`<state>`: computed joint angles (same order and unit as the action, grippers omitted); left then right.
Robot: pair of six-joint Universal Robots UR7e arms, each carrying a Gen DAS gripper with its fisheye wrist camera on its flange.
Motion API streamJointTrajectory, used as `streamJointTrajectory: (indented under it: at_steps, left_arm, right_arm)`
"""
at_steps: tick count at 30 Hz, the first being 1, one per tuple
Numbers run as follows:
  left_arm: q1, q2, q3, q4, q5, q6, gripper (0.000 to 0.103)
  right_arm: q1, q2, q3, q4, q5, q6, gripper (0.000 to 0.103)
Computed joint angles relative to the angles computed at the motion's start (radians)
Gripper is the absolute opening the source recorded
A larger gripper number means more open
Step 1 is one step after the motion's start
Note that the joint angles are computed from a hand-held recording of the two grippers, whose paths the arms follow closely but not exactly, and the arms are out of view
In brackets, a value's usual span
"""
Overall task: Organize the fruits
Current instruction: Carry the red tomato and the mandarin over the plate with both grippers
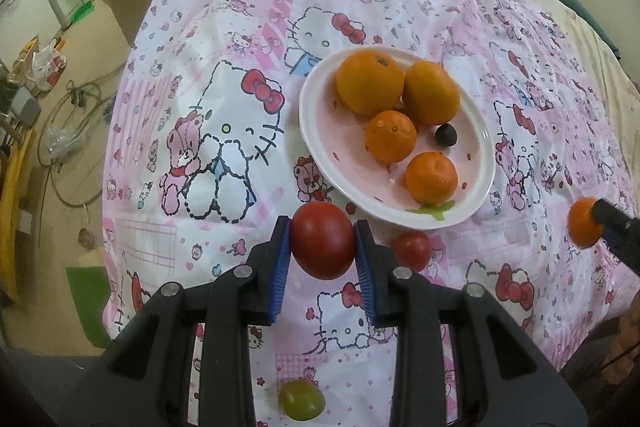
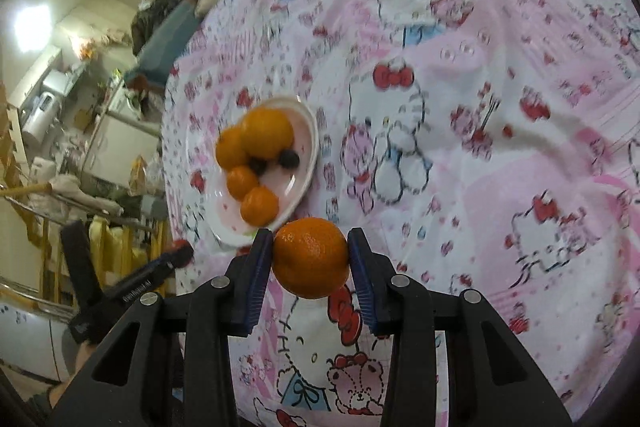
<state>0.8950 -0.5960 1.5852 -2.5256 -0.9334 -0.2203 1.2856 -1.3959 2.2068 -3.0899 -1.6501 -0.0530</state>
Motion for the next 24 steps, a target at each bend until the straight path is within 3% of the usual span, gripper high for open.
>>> streamJointTrajectory:
  at_steps: [12,18,24]
  left_arm:
    - [-0.011,-0.019,0.008,-0.068,-0.013,0.048,0.027]
    - [-0.011,-0.001,-0.06,-0.056,0.0,0.102,0.027]
    - [0.01,0.037,-0.15,-0.009,-0.03,0.136,0.027]
  right_arm:
    - [-0.003,-0.038,-0.019,-0.035,0.081,-0.021,0.04]
    - [0.018,-0.015,-0.081,0.0,0.086,-0.038,0.04]
    - [0.035,0.051,-0.174,0.065,0.087,-0.055,0.04]
